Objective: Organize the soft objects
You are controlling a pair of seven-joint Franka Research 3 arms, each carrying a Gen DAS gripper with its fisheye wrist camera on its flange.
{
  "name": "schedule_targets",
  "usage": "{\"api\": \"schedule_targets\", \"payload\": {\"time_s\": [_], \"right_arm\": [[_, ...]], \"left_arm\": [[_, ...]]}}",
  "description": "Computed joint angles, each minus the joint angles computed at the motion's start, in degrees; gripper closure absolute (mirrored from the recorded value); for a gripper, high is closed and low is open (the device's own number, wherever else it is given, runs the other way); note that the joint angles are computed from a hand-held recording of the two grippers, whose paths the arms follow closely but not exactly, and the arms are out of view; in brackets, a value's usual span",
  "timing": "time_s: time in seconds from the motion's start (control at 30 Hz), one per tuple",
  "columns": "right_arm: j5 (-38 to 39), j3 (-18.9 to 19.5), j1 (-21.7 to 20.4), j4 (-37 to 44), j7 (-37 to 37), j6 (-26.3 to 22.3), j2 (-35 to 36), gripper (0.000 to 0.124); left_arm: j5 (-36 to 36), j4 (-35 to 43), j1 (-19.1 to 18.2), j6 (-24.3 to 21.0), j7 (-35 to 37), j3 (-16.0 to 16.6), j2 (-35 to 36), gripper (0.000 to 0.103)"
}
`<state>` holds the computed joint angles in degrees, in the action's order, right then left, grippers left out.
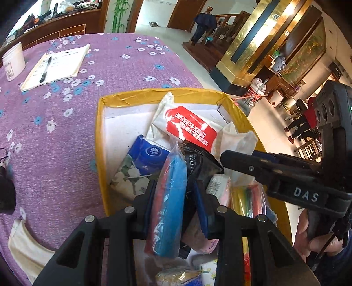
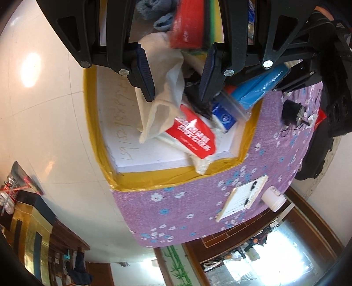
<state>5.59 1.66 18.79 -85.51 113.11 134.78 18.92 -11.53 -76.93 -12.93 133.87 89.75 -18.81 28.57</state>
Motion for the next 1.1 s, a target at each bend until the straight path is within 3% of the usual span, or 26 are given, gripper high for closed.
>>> {"api": "schedule_targets", "payload": {"time_s": [0.43, 0.6, 0.73, 0.87, 0.93, 1.03, 1.1], "right_arm": [[-6.4, -0.1, 2.5, -4.0, 3.8, 4.6, -5.5, 0.073], [-16.1, -0.7, 4.9, -4.5, 9.7, 5.8, -7.3, 0.066], [-30.6, -1.1, 8.0, -4.1, 16.9, 6.2, -9.4, 0.063], [-43.9, -0.1, 9.1, -6.1, 24.9, 11.7, -12.6, 0.028], [-38.5, 1.6, 7.6, -6.6, 20.4, 15.3, -12.5, 0.026], [-22.5, 4.0, 6.0, -4.2, 10.4, 13.7, -9.8, 0.026], [-18.8, 4.0, 6.5, -3.6, 8.6, 13.3, -8.6, 0.030]], "left_arm": [[-4.3, -6.2, 1.9, 3.8, 3.7, -1.0, -5.6, 0.063], [-7.3, -10.8, 3.0, 5.6, 5.2, -0.8, -9.7, 0.063], [-10.4, -16.1, 4.1, 7.5, 6.9, -0.1, -14.0, 0.063], [-13.2, -21.5, 4.6, 9.8, 8.2, 1.3, -18.4, 0.063], [-14.2, -24.2, 4.7, 10.7, 8.8, 2.2, -20.6, 0.063], [-15.9, -28.2, 4.8, 11.6, 9.3, 3.7, -23.7, 0.063], [-16.3, -30.9, 4.7, 12.5, 9.2, 4.9, -25.8, 0.063]]}}
